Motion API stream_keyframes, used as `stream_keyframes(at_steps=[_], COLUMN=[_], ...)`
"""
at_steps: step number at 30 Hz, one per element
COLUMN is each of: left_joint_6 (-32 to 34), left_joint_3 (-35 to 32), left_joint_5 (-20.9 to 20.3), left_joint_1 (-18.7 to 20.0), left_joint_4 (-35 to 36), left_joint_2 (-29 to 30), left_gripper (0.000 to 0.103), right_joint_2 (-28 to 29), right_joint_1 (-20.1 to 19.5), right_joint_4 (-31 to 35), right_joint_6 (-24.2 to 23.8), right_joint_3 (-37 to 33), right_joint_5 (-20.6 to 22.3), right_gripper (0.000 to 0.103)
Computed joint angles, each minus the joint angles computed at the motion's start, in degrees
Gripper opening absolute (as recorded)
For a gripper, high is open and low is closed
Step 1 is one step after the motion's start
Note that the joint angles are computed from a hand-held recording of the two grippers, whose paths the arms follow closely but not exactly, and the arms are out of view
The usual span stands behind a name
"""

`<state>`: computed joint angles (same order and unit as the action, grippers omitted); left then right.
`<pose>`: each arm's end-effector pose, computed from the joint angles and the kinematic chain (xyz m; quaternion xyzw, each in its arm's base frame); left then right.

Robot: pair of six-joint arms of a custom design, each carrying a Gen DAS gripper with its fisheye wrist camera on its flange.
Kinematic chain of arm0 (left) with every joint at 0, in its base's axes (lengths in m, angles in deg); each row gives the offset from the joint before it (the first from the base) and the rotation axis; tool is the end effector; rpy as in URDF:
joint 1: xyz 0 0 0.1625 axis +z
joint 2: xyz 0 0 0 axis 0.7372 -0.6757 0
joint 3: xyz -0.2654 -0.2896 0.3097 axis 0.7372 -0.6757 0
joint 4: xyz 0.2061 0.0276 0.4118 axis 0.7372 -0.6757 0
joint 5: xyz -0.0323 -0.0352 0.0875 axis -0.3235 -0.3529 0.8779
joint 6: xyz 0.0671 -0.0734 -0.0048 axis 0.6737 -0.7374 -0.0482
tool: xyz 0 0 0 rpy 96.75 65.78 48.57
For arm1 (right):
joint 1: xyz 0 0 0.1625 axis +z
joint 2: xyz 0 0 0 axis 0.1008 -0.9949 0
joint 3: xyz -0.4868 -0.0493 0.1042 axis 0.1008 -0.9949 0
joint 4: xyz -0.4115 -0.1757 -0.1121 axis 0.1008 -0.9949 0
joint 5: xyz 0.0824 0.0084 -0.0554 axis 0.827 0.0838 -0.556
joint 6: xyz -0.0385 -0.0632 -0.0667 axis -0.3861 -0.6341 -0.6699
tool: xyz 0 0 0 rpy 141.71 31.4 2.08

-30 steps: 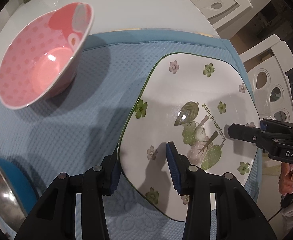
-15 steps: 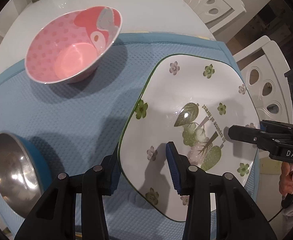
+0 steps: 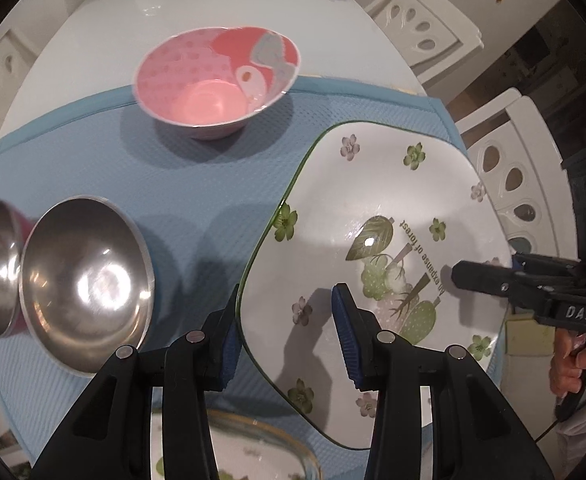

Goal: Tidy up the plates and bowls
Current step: 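Lift the smaller plate with both grippers and carry it toward the plate stack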

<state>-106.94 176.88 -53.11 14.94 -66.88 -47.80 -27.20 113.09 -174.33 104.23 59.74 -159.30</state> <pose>-0.0922 -0.5759 0.4392 0.0541 0.9618 -0.1049 0.2469 0.4695 -0.6309 0.0512 0.0977 -0.9852 0.0190 0.1396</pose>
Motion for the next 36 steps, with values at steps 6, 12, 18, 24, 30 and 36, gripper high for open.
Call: stream_keyframes(at_steps=[6,12,18,24,30,36], left_joint_6=[-0.5,-1.2,-2.9,-4.2,-5.2,-6.1], left_joint_3=[0.7,1.8,3.6,4.9,6.1,7.1], left_joint_5=[1.0,1.5,1.4,1.0,1.4,1.3], left_joint_1=[-0.5,-0.5,0.0,0.7,1.3,2.5], left_joint_4=[2.3,4.2,6.4,8.4,10.8,13.1], left_joint_2=[-4.4,-8.5,-12.7,-16.2,-19.4,-21.9], left_gripper=[0.038,0.038,0.038,0.038,0.038,0.038], right_joint_2=[0.9,2.0,3.6,5.5,7.0,8.7], right_joint_1=[2.0,3.9,5.5,7.0,8.5,9.5], right_joint_4=[-0.5,-1.0,-0.4,1.1,1.8,2.7], right_joint_6=[1.4,2.4,3.4,3.9,4.3,4.7], right_joint_3=[0.1,0.2,-0.3,-1.6,-2.6,-3.4], right_joint_5=[1.5,3.2,4.5,5.4,6.2,7.1], right_gripper=[0.040,0.040,0.040,0.040,0.040,0.040])
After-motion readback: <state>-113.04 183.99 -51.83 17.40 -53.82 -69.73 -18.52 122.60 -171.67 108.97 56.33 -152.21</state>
